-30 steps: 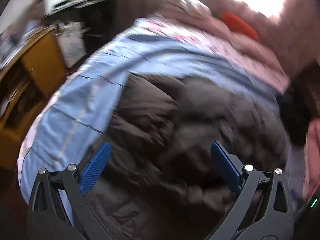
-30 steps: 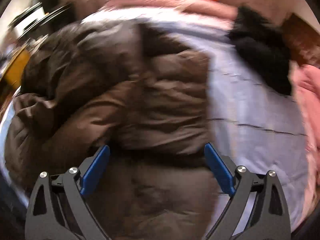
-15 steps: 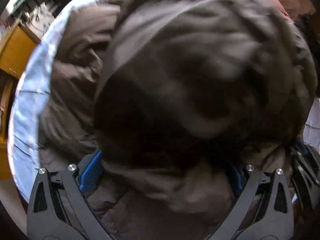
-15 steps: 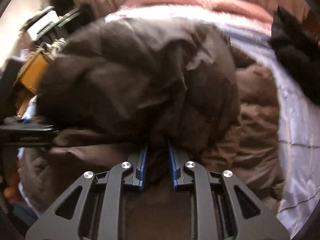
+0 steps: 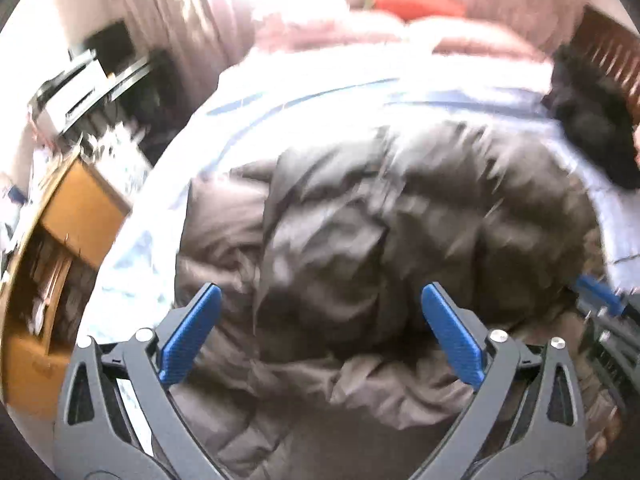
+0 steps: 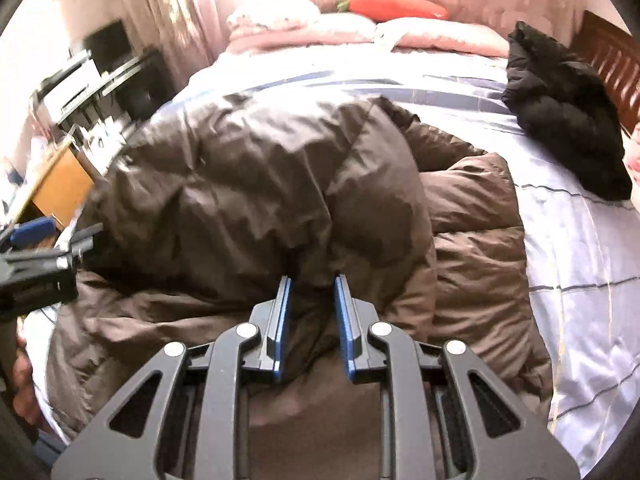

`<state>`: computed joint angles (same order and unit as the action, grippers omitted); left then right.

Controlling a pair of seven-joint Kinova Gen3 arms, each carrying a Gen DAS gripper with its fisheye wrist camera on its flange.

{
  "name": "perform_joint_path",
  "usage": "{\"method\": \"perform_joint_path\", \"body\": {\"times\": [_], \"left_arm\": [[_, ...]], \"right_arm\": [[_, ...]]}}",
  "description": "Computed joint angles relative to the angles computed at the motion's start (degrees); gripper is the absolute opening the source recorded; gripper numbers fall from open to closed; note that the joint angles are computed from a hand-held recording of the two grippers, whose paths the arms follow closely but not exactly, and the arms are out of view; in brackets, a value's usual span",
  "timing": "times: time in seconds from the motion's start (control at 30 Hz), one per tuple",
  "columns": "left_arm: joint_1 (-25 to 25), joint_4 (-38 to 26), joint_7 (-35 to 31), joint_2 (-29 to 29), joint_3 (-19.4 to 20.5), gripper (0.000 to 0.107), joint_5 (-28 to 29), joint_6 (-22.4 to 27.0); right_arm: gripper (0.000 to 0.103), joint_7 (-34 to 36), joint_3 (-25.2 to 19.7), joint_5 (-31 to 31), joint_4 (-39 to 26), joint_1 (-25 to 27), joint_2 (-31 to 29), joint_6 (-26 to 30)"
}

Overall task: Fold large clothes
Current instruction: 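Press the folded jacket flat with both tools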

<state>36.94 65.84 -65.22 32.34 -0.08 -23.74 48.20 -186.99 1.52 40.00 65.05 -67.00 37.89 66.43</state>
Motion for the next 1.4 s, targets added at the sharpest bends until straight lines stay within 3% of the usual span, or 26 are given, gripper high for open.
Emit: {"method": "perform_joint_path", "body": {"times": [0.1,0.17,0.2,0.3,0.43,0.73,0.97,1.1,1.4], "left_arm": [[-4.12,-0.23,-3.42,0.24,5.20,0.073,1.51,-1.74],[-5.26,-4.75,-6.10,3.16,5.80,0.044,6.16,1.76],[-6.09,-7.41,-6.97,5.03,6.16,0.042,8.49,4.09],[-5.38,-12.41,-8.50,8.10,3.94,0.041,12.07,8.60],[-2.30,-12.88,-9.93,8.78,1.56,0.041,9.24,9.02],[-3.24,-11.47,-10.68,6.88,2.35,0.042,11.16,8.72],[-3.03,-10.04,-12.02,5.78,3.11,0.042,11.93,9.69],[-2.76,-11.98,-11.78,7.81,2.74,0.044,11.82,12.09],[-2.13,-14.07,-11.94,10.44,2.12,0.046,11.17,14.00]], "right_arm": [[0.021,-1.28,1.64,3.25,0.54,-1.43,0.12,-0.01],[0.021,-2.74,1.97,4.77,1.98,-0.30,-0.58,-1.68],[0.021,-3.78,1.92,5.10,3.59,0.73,-1.35,-3.91],[0.021,-4.91,0.67,3.54,5.63,3.43,-1.60,-7.50],[0.021,-0.53,-0.58,-1.25,3.13,5.83,1.33,-6.40],[0.023,-4.61,0.19,-1.79,5.17,2.92,-2.79,-7.80],[0.023,7.05,-2.38,-3.92,-4.45,2.03,2.33,-2.06],[0.023,8.51,-1.71,-8.19,-4.32,3.59,3.91,-4.39],[0.023,13.61,-0.19,-11.18,-6.84,4.46,7.06,-4.18]]}}
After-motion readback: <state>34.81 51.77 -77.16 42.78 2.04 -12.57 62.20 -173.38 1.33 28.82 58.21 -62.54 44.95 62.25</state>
